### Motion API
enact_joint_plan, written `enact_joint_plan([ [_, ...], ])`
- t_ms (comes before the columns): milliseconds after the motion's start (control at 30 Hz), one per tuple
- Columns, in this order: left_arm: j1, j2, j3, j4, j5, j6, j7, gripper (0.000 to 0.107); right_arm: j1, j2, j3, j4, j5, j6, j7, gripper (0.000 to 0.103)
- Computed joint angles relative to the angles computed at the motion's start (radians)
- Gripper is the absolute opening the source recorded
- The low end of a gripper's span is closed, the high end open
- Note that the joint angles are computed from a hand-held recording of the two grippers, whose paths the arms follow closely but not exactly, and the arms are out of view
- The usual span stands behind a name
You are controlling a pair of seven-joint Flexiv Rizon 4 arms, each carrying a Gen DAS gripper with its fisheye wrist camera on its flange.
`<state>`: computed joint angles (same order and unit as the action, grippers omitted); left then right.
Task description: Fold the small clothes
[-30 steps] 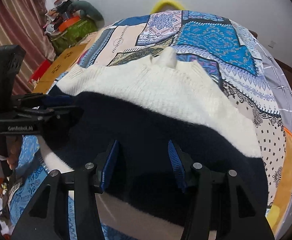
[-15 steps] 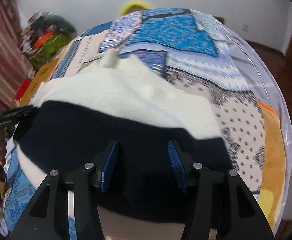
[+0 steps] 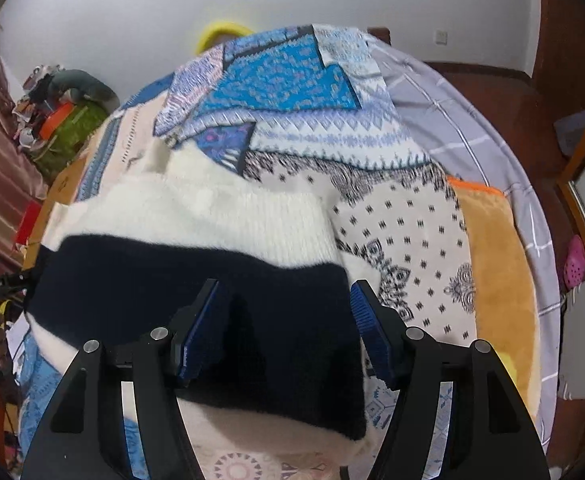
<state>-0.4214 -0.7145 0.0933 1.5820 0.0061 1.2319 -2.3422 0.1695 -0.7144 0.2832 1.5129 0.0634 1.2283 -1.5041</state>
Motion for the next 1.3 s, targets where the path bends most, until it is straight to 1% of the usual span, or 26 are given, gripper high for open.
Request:
enact_joint_plan([
  [67, 0.005, 0.012, -0.006, 0.019, -0.006, 0.012, -0.006, 0.065, 0.005, 0.002, 0.004, -0.006, -0.004, 0.009, -0.008, 0.062],
  [167, 0.020, 0.026, -0.036, 0.052, -0.032, 0.028, 0.000, 0.065, 0.009, 0.006, 0.023, -0.016, -0.001, 0.019, -0.028, 0.062],
  [267, 0.008, 0.039, -0.045, 0.072, -0.047, 0.013, -0.010, 0.065, 0.008, 0.005, 0.053, -0.026, 0.008, 0.014, -0.062, 0.062],
  [367, 0.035, 0.050, -0.111, 0.123, -0.093, 0.067, 0.013, 0.065, 0.018, 0.005, 0.068, -0.030, 0.012, 0.001, -0.100, 0.062],
  [433, 0.052, 0.058, -0.157, 0.162, -0.129, 0.122, 0.037, 0.065, 0.027, 0.001, 0.080, -0.036, 0.013, -0.015, -0.131, 0.062],
  [500, 0.046, 0.065, -0.167, 0.179, -0.153, 0.138, 0.047, 0.069, 0.042, -0.004, 0.078, -0.042, 0.013, -0.028, -0.149, 0.062],
  [567, 0.069, 0.069, -0.209, 0.204, -0.191, 0.161, 0.076, 0.070, 0.064, -0.008, 0.064, -0.042, 0.006, -0.037, -0.156, 0.062],
  [733, 0.208, 0.053, -0.432, 0.293, -0.328, 0.290, 0.195, 0.070, 0.094, -0.032, 0.052, -0.060, -0.001, -0.078, -0.168, 0.062],
  [800, 0.291, 0.022, -0.556, 0.320, -0.365, 0.361, 0.240, 0.070, 0.113, -0.036, 0.034, -0.056, -0.011, -0.082, -0.164, 0.064],
  [833, 0.330, 0.002, -0.613, 0.328, -0.373, 0.399, 0.251, 0.070, 0.117, -0.036, 0.029, -0.052, -0.014, -0.075, -0.165, 0.067],
  [867, 0.353, -0.013, -0.647, 0.332, -0.372, 0.424, 0.252, 0.070, 0.121, -0.038, 0.027, -0.047, -0.017, -0.062, -0.170, 0.069],
  [933, 0.412, -0.066, -0.730, 0.326, -0.351, 0.494, 0.242, 0.070, 0.121, -0.037, 0.027, -0.045, -0.022, -0.063, -0.174, 0.070],
  [1000, 0.434, -0.104, -0.759, 0.306, -0.322, 0.530, 0.217, 0.070, 0.126, -0.036, 0.021, -0.042, -0.030, -0.064, -0.171, 0.071],
  [1133, 0.429, -0.159, -0.755, 0.249, -0.290, 0.557, 0.156, 0.070, 0.124, -0.037, 0.026, -0.040, -0.033, -0.067, -0.178, 0.072],
  [1200, 0.420, -0.184, -0.744, 0.222, -0.280, 0.580, 0.116, 0.070, 0.123, -0.037, 0.029, -0.038, -0.031, -0.065, -0.178, 0.073],
  [1267, 0.401, -0.189, -0.715, 0.201, -0.276, 0.590, 0.077, 0.070, 0.120, -0.040, 0.033, -0.042, -0.027, -0.067, -0.180, 0.073],
  [1300, 0.382, -0.186, -0.688, 0.187, -0.281, 0.588, 0.056, 0.070, 0.118, -0.041, 0.036, -0.043, -0.024, -0.069, -0.181, 0.073],
])
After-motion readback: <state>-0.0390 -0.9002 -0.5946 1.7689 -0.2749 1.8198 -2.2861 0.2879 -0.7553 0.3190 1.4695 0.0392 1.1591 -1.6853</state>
